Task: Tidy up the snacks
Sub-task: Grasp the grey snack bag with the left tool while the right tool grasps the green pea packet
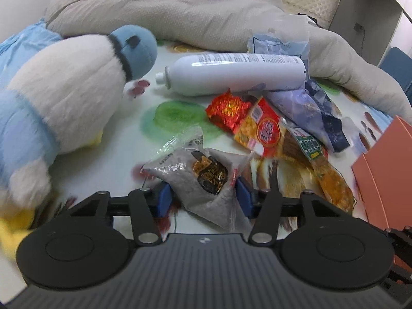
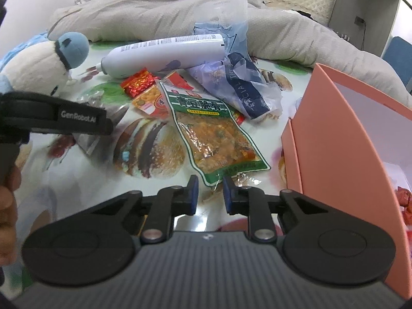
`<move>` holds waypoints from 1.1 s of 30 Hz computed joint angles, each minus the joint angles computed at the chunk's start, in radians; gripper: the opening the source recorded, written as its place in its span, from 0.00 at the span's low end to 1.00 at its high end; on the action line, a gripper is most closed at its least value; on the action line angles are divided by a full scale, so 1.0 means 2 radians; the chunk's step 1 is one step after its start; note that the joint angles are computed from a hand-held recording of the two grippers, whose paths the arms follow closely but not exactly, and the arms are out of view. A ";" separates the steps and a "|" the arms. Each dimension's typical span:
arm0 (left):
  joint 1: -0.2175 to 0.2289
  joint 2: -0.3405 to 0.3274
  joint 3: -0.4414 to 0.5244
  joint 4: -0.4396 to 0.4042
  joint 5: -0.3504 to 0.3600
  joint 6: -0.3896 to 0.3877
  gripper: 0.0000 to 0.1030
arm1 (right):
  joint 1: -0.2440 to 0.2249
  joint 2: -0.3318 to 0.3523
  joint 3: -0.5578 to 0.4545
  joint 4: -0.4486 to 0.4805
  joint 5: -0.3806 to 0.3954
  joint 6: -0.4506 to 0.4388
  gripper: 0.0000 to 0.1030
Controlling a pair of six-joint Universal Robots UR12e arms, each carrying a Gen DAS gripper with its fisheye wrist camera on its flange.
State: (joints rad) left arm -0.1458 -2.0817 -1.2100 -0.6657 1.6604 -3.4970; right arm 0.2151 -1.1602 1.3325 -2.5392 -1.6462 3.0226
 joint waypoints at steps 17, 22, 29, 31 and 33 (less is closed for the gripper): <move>-0.014 0.125 -0.126 -0.041 -0.010 0.006 0.56 | 0.003 -0.114 0.106 0.057 0.037 -0.045 0.21; -0.022 0.165 -0.164 -0.046 -0.003 0.004 0.56 | 0.001 -0.152 0.138 0.073 0.050 -0.055 0.21; -0.039 0.206 -0.203 -0.050 -0.004 -0.003 0.56 | 0.001 -0.194 0.174 0.085 0.059 -0.048 0.20; -0.040 0.213 -0.210 -0.053 -0.015 -0.007 0.56 | 0.000 -0.203 0.181 0.098 0.067 -0.045 0.20; -0.045 0.220 -0.217 -0.058 -0.013 -0.010 0.56 | 0.001 -0.212 0.190 0.099 0.071 -0.050 0.20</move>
